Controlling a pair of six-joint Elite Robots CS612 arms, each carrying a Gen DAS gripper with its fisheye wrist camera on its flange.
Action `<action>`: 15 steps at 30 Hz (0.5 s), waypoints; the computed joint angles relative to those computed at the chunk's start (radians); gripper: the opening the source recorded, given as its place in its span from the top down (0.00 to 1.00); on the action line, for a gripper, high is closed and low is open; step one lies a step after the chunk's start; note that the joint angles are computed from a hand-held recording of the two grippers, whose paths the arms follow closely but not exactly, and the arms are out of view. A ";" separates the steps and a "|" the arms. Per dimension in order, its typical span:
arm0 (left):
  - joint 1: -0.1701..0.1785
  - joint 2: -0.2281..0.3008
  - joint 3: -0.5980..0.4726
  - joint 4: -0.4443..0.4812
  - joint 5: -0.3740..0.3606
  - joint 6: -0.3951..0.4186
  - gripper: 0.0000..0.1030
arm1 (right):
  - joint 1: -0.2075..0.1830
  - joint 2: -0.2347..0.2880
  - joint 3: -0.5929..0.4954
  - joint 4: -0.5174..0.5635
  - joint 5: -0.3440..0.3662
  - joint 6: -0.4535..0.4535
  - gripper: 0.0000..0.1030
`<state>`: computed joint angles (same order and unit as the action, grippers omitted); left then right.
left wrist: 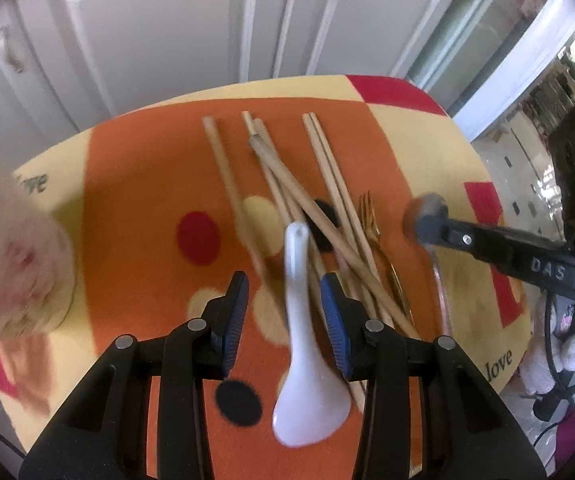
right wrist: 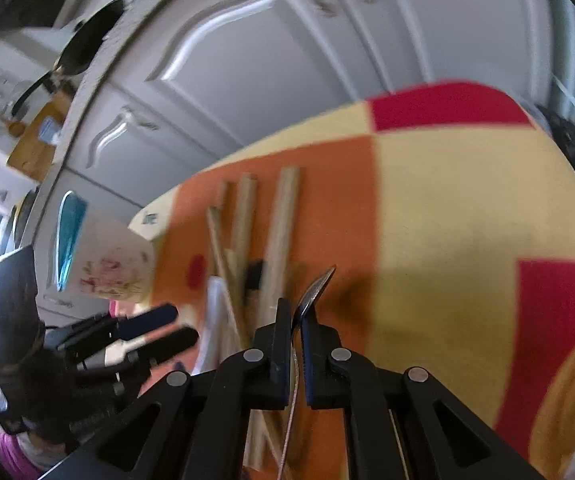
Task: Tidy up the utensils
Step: 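Grasp the white ceramic spoon with the left tool while the right tool reaches toward the chopsticks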
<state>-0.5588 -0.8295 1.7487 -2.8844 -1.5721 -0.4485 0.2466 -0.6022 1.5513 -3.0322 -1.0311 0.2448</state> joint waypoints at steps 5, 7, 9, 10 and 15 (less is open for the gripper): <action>-0.004 0.019 -0.029 0.019 0.012 0.046 0.75 | -0.018 -0.002 0.015 -0.002 0.016 0.025 0.95; -0.002 0.023 -0.044 0.039 0.002 0.067 0.84 | -0.018 -0.001 0.015 -0.013 0.006 0.019 0.94; -0.002 0.029 -0.051 0.042 0.001 0.074 0.89 | -0.021 0.006 0.005 -0.011 0.012 0.031 0.93; -0.002 0.030 -0.050 0.040 0.001 0.075 0.89 | -0.023 0.011 -0.002 -0.007 0.023 0.042 0.93; 0.005 0.010 -0.018 -0.008 -0.030 0.048 0.89 | -0.024 0.039 -0.044 0.028 0.065 0.057 0.93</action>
<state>-0.5534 -0.8196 1.7307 -2.8926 -1.6023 -0.4003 0.2222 -0.5634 1.5075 -3.0042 -0.9660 0.3017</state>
